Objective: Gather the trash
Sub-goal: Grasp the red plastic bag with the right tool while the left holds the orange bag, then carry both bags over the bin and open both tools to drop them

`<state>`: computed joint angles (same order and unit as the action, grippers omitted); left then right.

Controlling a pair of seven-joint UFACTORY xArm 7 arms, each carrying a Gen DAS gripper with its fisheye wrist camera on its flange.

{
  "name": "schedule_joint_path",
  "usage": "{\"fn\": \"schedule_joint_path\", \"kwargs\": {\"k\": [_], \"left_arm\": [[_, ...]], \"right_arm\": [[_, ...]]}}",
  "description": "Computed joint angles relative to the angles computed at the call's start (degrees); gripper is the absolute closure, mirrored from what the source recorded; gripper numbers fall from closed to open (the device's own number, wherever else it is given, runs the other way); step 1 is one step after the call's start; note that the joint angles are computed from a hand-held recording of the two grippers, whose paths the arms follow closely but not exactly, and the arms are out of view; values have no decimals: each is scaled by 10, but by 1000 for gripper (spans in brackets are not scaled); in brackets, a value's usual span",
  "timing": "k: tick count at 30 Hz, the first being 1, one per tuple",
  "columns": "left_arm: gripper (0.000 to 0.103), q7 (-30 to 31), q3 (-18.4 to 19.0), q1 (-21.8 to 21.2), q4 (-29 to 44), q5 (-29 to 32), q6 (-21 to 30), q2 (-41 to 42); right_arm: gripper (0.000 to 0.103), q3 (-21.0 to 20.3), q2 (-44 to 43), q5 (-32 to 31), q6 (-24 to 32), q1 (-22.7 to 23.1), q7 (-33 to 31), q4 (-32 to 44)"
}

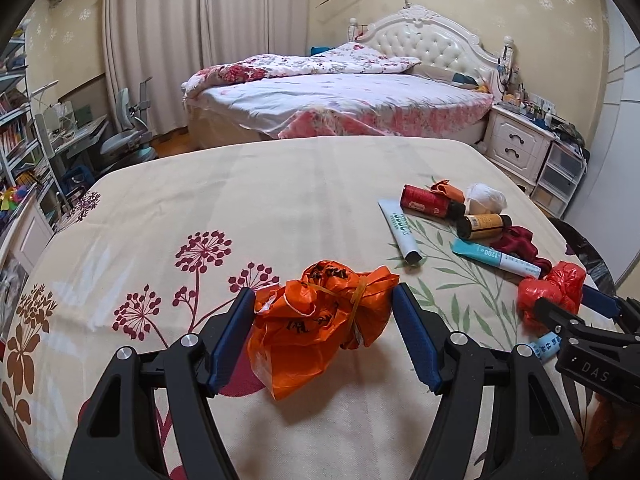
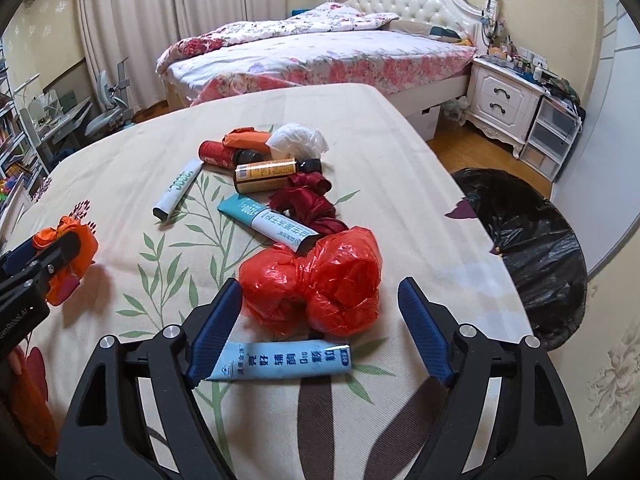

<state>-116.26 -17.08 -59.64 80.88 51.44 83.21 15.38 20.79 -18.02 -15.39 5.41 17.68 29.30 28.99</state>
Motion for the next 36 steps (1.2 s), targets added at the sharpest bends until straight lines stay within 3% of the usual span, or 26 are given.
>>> {"fn": "schedule_joint_path", "kwargs": {"k": [4,6,9,21,26,36], "left_arm": [[34,0,1,3,-6,1,-14,0],[34,1,1,4,-5,2,-20,2],[34,1,3,4,-4,3,-27,6],[35,11,10,-14,32,25,-20,24],[35,29,21,-24,67,51,-27,44],[35,105,73,-54,200,95,-74,132]], "right_arm": [[25,8,14,-11,3,-11,12,8],[33,9,15,-16,4,-12,15,9],[37,10,15,-25,4,-12,16,10],[38,-12,-37,2,-8,8,-7,-20],[38,-11,-65,10,-11,-17,-14,-29],[38,-5,-92,1,-23,-119,-20,-36]]}}
